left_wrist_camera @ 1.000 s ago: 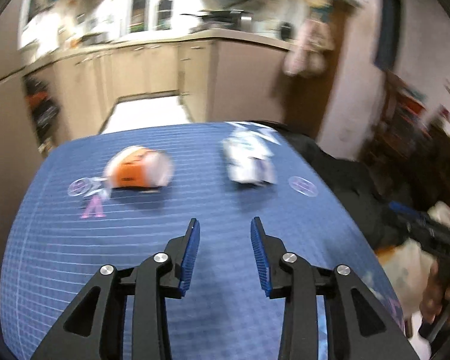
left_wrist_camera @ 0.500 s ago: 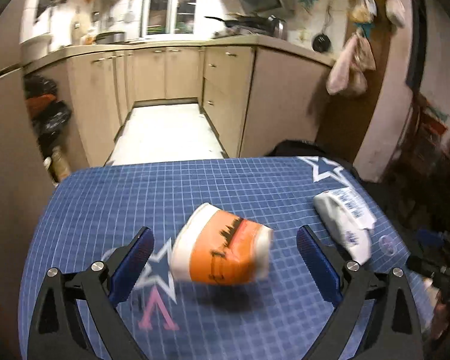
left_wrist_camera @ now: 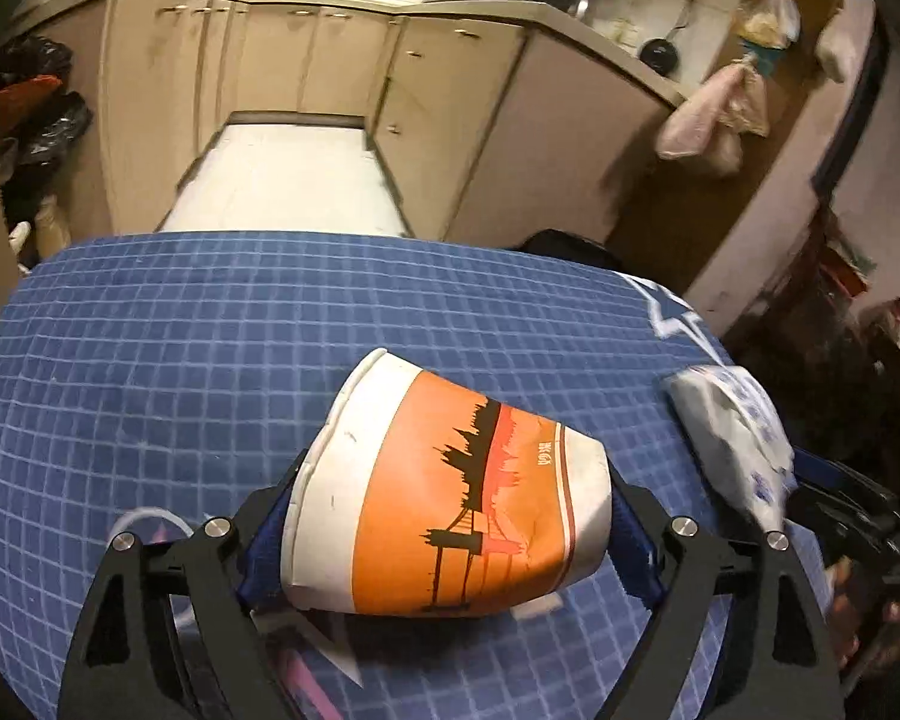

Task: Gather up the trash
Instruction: 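Grasp the orange paper cup with the left tool while the right tool grasps the white wipe packet, then carry the orange paper cup and white wipe packet over the white bucket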

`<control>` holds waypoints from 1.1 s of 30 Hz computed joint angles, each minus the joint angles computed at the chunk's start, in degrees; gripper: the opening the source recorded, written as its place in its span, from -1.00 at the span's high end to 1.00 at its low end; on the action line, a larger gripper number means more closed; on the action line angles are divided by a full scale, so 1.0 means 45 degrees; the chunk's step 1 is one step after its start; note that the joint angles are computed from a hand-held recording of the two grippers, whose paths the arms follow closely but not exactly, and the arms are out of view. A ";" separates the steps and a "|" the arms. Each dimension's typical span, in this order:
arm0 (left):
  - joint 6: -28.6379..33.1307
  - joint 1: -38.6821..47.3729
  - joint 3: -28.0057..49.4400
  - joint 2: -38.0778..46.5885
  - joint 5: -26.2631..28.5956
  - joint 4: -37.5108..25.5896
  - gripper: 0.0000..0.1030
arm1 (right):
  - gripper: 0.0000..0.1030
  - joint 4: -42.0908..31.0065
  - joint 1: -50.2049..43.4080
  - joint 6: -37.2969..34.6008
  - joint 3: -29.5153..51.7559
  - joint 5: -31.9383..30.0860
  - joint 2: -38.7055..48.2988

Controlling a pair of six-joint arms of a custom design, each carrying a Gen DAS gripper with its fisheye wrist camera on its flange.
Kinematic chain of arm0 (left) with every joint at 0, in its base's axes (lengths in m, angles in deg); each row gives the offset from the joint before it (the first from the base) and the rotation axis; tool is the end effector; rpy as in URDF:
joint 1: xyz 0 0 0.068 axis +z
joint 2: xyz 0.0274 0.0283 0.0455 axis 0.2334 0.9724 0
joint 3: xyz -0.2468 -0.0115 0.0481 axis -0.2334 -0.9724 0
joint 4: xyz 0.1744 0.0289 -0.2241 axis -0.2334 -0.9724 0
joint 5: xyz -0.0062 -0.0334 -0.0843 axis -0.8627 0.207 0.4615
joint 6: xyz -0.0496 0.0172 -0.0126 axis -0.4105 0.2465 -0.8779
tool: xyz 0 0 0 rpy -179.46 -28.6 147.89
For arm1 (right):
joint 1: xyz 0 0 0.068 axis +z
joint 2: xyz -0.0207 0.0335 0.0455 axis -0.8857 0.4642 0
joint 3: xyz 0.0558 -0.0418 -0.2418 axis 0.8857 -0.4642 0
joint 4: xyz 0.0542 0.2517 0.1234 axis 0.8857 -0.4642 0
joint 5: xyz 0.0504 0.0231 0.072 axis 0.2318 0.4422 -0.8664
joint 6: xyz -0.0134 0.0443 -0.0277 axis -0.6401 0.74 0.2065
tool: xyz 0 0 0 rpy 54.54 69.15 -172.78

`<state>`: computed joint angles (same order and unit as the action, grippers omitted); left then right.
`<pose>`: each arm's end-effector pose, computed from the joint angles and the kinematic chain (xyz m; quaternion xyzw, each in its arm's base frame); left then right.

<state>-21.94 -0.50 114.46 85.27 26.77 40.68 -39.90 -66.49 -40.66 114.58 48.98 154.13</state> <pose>0.3587 -0.1010 0.1581 0.1262 0.9134 -0.2081 0.3264 0.2647 -0.0091 0.1909 0.0182 0.9295 0.1358 0.3424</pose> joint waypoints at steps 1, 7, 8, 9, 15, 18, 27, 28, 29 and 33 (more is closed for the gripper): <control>0.0028 -0.0092 -0.0400 -0.0330 -0.0115 0.0287 -0.67 | -0.33 -0.0025 0.0067 -0.0205 -0.0017 -0.0056 0.0059; 0.0043 -0.0855 -0.3476 -0.3713 -0.0806 0.1164 -0.66 | 0.12 -0.0017 0.0494 -0.0812 -0.0530 0.0054 -0.0436; 0.0006 -0.1026 -0.3925 -0.4386 -0.1045 0.1107 -0.66 | 0.15 -0.0072 0.0477 -0.0828 -0.0567 -0.0001 -0.0521; -0.0114 -0.1155 -0.4194 -0.4714 -0.1149 0.1167 -0.66 | 0.22 -0.0144 0.0449 -0.0919 -0.0678 -0.0047 -0.0739; -0.0711 -0.0856 -0.5587 -0.7641 -0.0828 0.0198 -0.66 | 0.61 -0.0168 0.0346 -0.0863 -0.1211 -0.0364 -0.1614; -0.0720 -0.1112 -0.6229 -0.9418 -0.1511 -0.0443 -0.66 | 0.66 -0.0321 0.0472 -0.0897 -0.1685 -0.0382 -0.2405; -0.0686 -0.2261 -0.7934 -1.4999 -0.2268 -0.3483 -0.66 | 0.71 -0.2507 0.1086 -0.0511 -0.3670 0.0265 -0.7493; -0.0836 -0.2493 -0.8001 -1.5281 -0.2425 -0.3698 -0.66 | 0.71 -0.2929 0.1060 -0.0459 -0.3801 0.0209 -0.8107; -0.1065 -0.2768 -0.8101 -1.5750 -0.2607 -0.4050 -0.66 | 0.71 -0.3216 0.0996 -0.0458 -0.3888 0.0142 -0.8515; -0.2031 -0.3842 -0.8259 -1.6819 -0.3439 -0.5060 -0.66 | 0.72 -0.5263 0.0410 -0.0477 -0.4106 -0.0279 -1.1079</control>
